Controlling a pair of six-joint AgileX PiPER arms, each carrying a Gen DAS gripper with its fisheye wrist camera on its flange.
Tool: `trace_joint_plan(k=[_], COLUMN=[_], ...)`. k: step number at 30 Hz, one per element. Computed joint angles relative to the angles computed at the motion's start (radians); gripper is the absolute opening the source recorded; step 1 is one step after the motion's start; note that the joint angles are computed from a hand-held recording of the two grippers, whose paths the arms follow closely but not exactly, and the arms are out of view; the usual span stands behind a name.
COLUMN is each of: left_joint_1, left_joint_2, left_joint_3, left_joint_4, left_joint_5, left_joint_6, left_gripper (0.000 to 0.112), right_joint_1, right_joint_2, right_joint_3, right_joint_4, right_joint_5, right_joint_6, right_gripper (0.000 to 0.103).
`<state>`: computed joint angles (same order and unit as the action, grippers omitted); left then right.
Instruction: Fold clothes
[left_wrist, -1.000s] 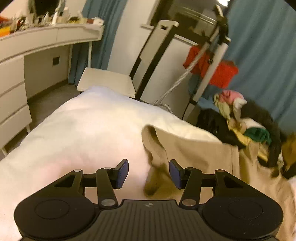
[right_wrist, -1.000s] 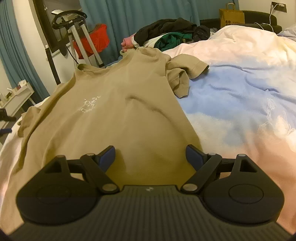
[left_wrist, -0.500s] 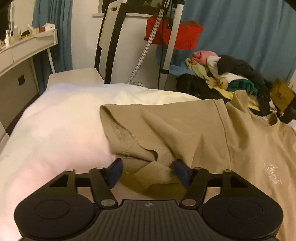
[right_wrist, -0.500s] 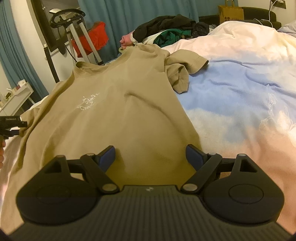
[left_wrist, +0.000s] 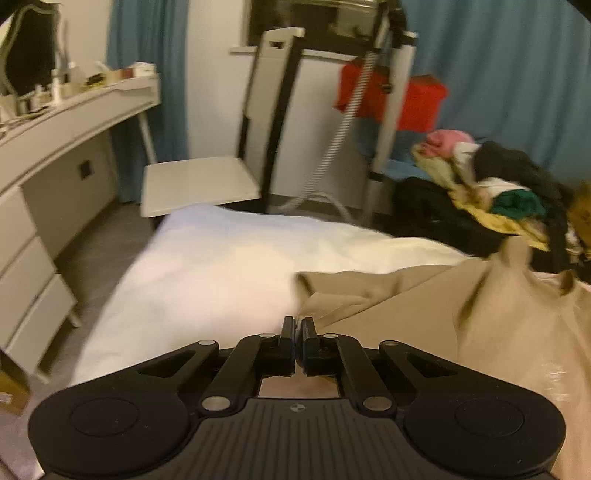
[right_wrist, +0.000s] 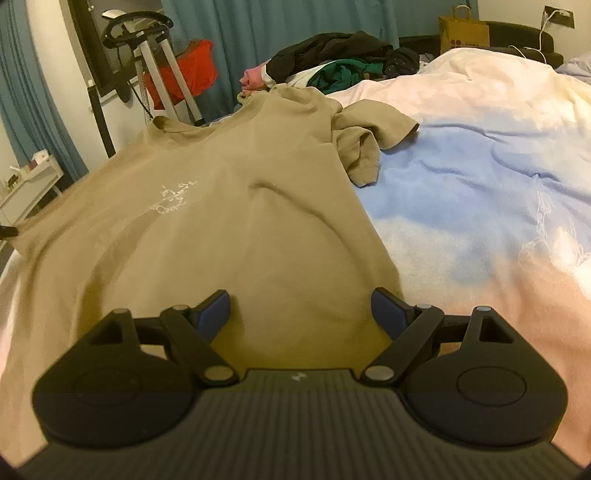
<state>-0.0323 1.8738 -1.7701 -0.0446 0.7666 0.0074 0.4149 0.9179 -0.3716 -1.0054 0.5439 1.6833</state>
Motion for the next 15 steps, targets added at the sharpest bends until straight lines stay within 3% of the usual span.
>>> trace_joint_plan(k=[3,5,9,12,15], left_joint_1=[-0.027,-0.026,-0.037,-0.104,-0.221], left_joint_2=[-0.02,-0.077,-0.222,-0.38,-0.547], left_joint_3=[0.071,0.164,0.319,0.455,0.586], left_joint_4=[0.091,0.073,-0.026,0.016,0.098], left_joint_5=[-0.028,-0.086,-0.133,-0.167,-0.183], left_joint_6=[-0.087,-0.093,-0.111,-0.16,-0.283], left_gripper=[0.006,0.01,0.039,0.054,0.063], right_joint_1=[-0.003,0.002,0.002,0.013,0.172], right_joint_2=[0.006,0.009,-0.008,-0.063,-0.156], right_joint_3=[-0.005,-0.007,-0.007,-0.001,-0.003], right_joint_4=[0.004,0.0,0.004,-0.016,-0.117], right_joint_5=[0.002,0.009,0.012,0.017,0.188], right_joint_6=[-0.01,-0.01,-0.018,0.005,0.123], right_gripper=[0.086,0.086,0.086,0.084,0.084])
